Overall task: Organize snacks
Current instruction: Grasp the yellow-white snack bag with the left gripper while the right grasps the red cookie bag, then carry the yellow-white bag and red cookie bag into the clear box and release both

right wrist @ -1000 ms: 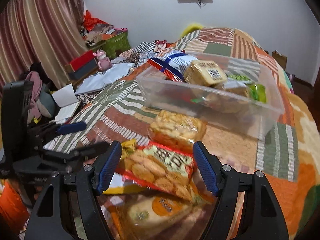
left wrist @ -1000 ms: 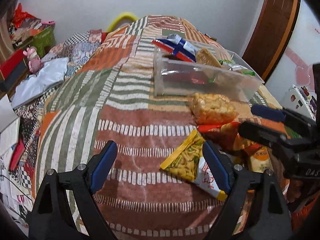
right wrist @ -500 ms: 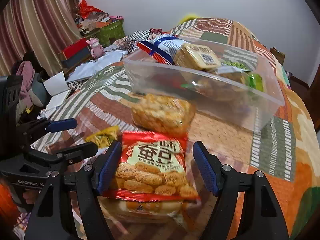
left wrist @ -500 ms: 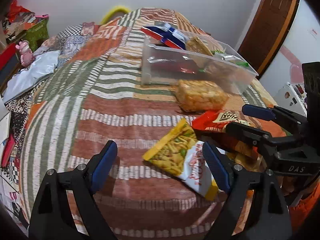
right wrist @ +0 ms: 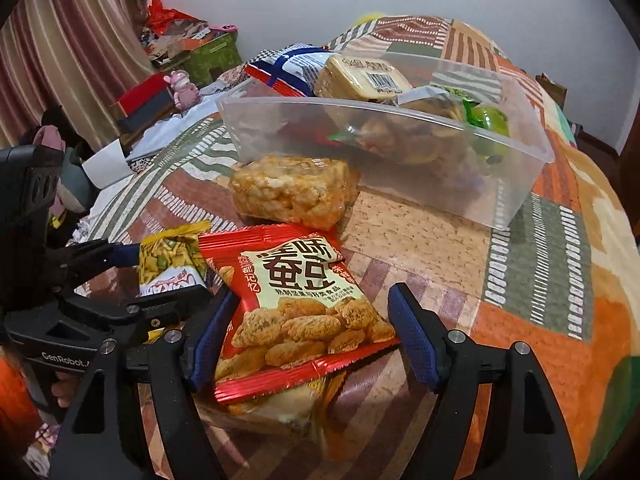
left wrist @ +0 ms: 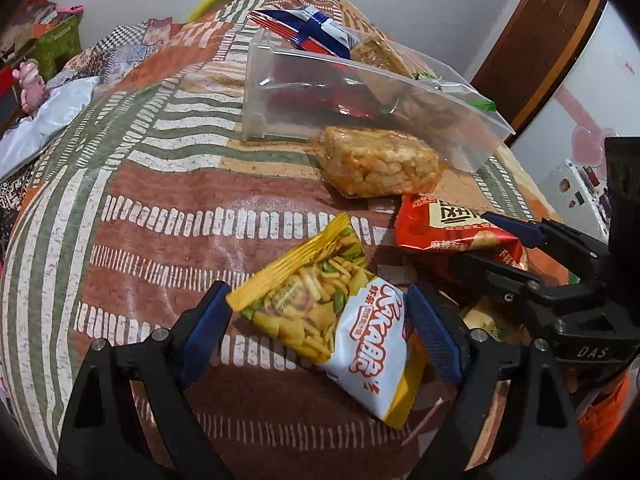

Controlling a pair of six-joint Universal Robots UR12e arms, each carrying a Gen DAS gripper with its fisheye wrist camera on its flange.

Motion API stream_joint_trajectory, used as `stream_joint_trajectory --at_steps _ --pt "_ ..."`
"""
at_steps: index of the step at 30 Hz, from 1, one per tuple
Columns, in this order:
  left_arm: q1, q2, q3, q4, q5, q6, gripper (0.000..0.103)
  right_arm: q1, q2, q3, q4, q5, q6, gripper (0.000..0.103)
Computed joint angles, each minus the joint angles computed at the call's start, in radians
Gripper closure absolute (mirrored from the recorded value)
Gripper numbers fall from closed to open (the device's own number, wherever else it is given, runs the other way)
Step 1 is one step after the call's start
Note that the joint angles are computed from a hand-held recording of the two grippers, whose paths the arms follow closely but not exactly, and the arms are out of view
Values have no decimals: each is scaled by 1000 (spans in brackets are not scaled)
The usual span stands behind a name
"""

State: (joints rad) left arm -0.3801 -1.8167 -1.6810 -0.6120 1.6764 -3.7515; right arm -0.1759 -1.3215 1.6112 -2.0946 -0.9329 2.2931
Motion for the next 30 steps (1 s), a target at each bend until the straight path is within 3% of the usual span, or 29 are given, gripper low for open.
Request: stream_joint_trajectory --at_steps 4,11,16,23,30 --pt "-3 -4 1 8 9 15 15 11 17 -18 22 -17 -16 30" --pt "-10 1 -14 62 -11 39 49 14 8 3 -22 -18 -41 43" --pt "-9 9 -23 77 -27 30 63 3 -1 16 -44 1 -25 47" --pt "-32 21 -22 91 61 42 75 -24 -24 37 -85 52 18 49" --pt "-45 30 -15 114 133 61 77 -50 -41 46 -143 113 71 49"
